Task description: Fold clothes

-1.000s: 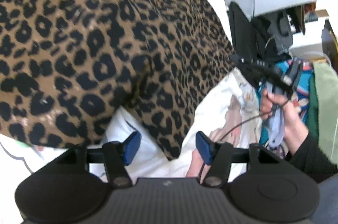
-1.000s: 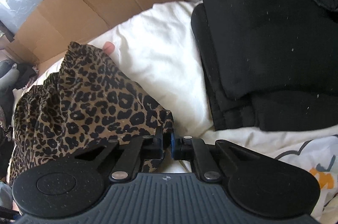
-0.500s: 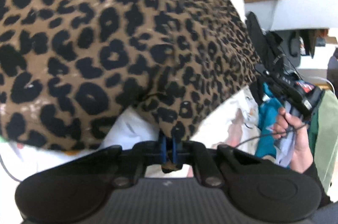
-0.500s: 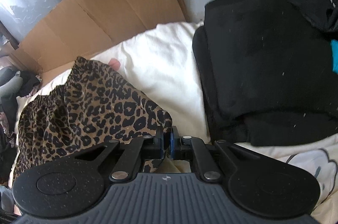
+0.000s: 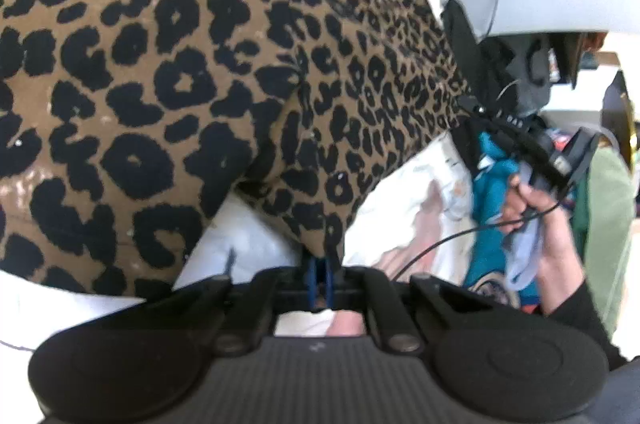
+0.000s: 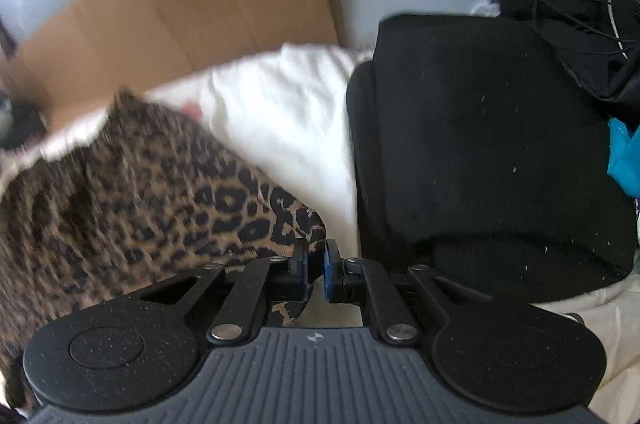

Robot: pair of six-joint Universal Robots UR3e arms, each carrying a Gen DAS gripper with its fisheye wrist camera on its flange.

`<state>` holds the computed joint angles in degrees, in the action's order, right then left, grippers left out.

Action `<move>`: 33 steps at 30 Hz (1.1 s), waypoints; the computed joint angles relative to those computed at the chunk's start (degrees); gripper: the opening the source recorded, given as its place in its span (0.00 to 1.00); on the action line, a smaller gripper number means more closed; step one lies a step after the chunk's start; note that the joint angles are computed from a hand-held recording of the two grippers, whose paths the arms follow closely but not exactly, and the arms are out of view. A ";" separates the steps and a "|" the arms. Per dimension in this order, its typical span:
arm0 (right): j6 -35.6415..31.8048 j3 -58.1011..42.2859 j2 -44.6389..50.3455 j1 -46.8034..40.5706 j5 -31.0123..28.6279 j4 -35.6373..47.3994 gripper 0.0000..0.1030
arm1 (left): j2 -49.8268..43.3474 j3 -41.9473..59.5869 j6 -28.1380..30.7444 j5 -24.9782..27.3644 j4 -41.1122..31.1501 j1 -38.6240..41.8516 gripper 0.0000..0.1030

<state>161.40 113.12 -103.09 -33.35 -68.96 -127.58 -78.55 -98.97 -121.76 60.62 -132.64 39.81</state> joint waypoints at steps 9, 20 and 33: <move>0.49 0.16 -3.89 0.23 -0.32 2.27 0.38 | -0.94 10.62 6.15 1.20 -6.72 8.47 0.36; 2.15 -4.13 -4.97 4.20 1.53 7.41 0.38 | -3.21 16.29 3.55 2.69 1.15 21.30 0.37; 3.58 -7.44 -5.08 9.85 5.29 14.20 0.38 | -5.32 13.74 -1.03 3.38 9.52 25.54 0.55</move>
<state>164.97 105.67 -108.17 -23.49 -63.67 -113.38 -83.87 -85.23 -122.79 63.99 -123.12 65.35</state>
